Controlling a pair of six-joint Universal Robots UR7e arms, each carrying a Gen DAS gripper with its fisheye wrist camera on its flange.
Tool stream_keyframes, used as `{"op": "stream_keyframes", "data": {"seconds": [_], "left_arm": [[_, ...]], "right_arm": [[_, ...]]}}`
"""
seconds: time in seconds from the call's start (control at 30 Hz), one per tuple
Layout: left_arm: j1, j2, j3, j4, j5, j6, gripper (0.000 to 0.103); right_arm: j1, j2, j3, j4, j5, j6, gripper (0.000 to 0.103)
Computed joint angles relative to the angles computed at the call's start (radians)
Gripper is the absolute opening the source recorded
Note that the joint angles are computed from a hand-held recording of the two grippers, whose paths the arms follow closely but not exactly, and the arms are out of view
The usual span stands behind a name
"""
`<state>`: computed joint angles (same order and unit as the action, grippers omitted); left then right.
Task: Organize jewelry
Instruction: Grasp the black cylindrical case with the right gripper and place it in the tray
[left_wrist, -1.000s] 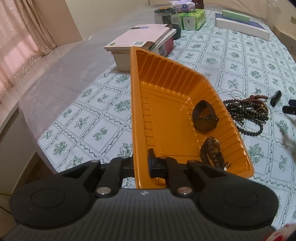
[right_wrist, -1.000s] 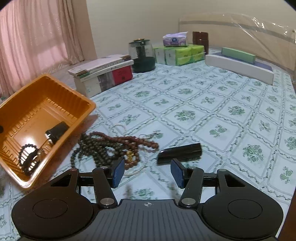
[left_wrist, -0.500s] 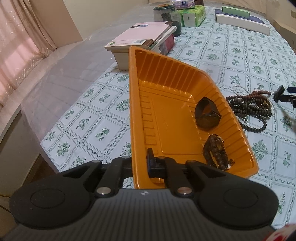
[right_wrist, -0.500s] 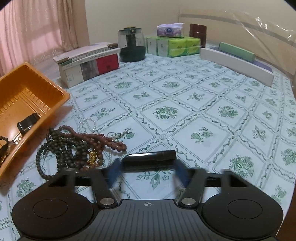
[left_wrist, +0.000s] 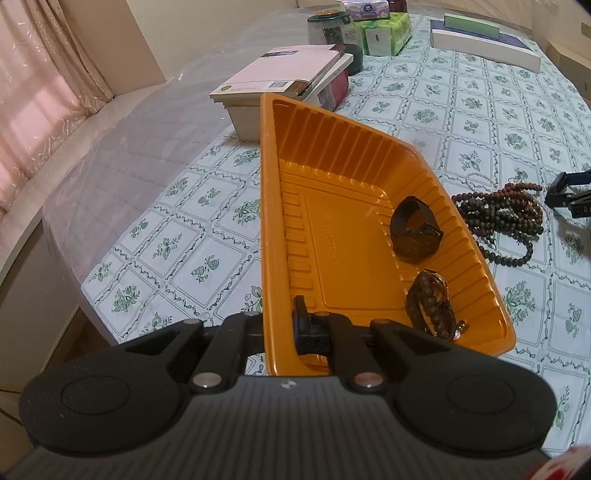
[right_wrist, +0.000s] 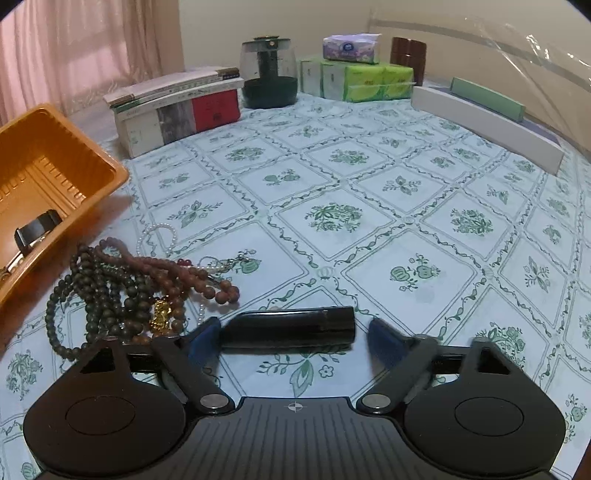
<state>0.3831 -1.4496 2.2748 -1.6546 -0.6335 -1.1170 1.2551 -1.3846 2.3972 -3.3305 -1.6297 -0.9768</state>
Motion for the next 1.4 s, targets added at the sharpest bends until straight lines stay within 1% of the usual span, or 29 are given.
{"op": "stream_keyframes", "data": {"seconds": [0.1, 0.2, 0.23, 0.33, 0.43, 0.57, 0.63, 0.7, 0.77, 0.87, 1.07, 1.17, 1.23, 1.27, 1.4], "left_arm": [[0.000, 0.002, -0.003, 0.004, 0.001, 0.008, 0.005], [0.000, 0.006, -0.005, 0.009, 0.002, 0.013, 0.005], [0.000, 0.006, -0.004, 0.009, 0.003, 0.015, 0.005], [0.001, 0.006, -0.003, 0.004, 0.004, 0.020, 0.005], [0.001, 0.002, 0.001, 0.001, 0.003, 0.020, 0.005], [0.000, 0.001, 0.002, 0.000, 0.003, 0.021, 0.005], [-0.001, 0.002, 0.002, -0.001, 0.004, 0.024, 0.005], [-0.001, 0.003, 0.002, -0.001, 0.006, 0.025, 0.005], [-0.002, 0.002, 0.004, -0.004, 0.008, 0.026, 0.005], [-0.002, 0.001, 0.006, -0.008, 0.009, 0.031, 0.005], [-0.004, 0.004, 0.005, -0.005, 0.009, 0.027, 0.005], [-0.004, 0.003, 0.006, -0.007, 0.010, 0.030, 0.005], [-0.004, 0.004, 0.004, -0.004, 0.012, 0.029, 0.005], [-0.004, 0.005, 0.003, -0.005, 0.013, 0.029, 0.005], [-0.003, 0.007, 0.002, -0.002, 0.015, 0.031, 0.005]], "right_arm": [[0.013, 0.002, 0.015, -0.046, -0.016, -0.024, 0.076], [0.031, -0.011, 0.049, -0.114, 0.003, -0.033, 0.076], [0.040, -0.026, 0.061, -0.111, 0.018, -0.033, 0.076], [0.081, -0.074, 0.089, -0.043, 0.070, -0.029, 0.076], [0.133, -0.097, 0.108, 0.050, 0.116, -0.031, 0.076], [0.199, -0.078, 0.109, 0.159, 0.151, -0.012, 0.076], [0.228, -0.053, 0.107, 0.188, 0.164, -0.025, 0.076], [0.248, -0.030, 0.109, 0.209, 0.176, -0.058, 0.076], [0.265, -0.008, 0.100, 0.227, 0.171, -0.088, 0.076], [0.288, 0.028, 0.092, 0.220, 0.155, -0.130, 0.076], [0.307, 0.048, 0.077, 0.221, 0.106, -0.250, 0.076], [0.316, 0.059, 0.055, 0.268, 0.093, -0.297, 0.076], [0.324, 0.079, 0.053, 0.237, 0.081, -0.303, 0.076], [0.322, 0.082, 0.057, 0.212, 0.086, -0.294, 0.076], [0.296, 0.061, 0.067, 0.189, 0.104, -0.209, 0.077]]}}
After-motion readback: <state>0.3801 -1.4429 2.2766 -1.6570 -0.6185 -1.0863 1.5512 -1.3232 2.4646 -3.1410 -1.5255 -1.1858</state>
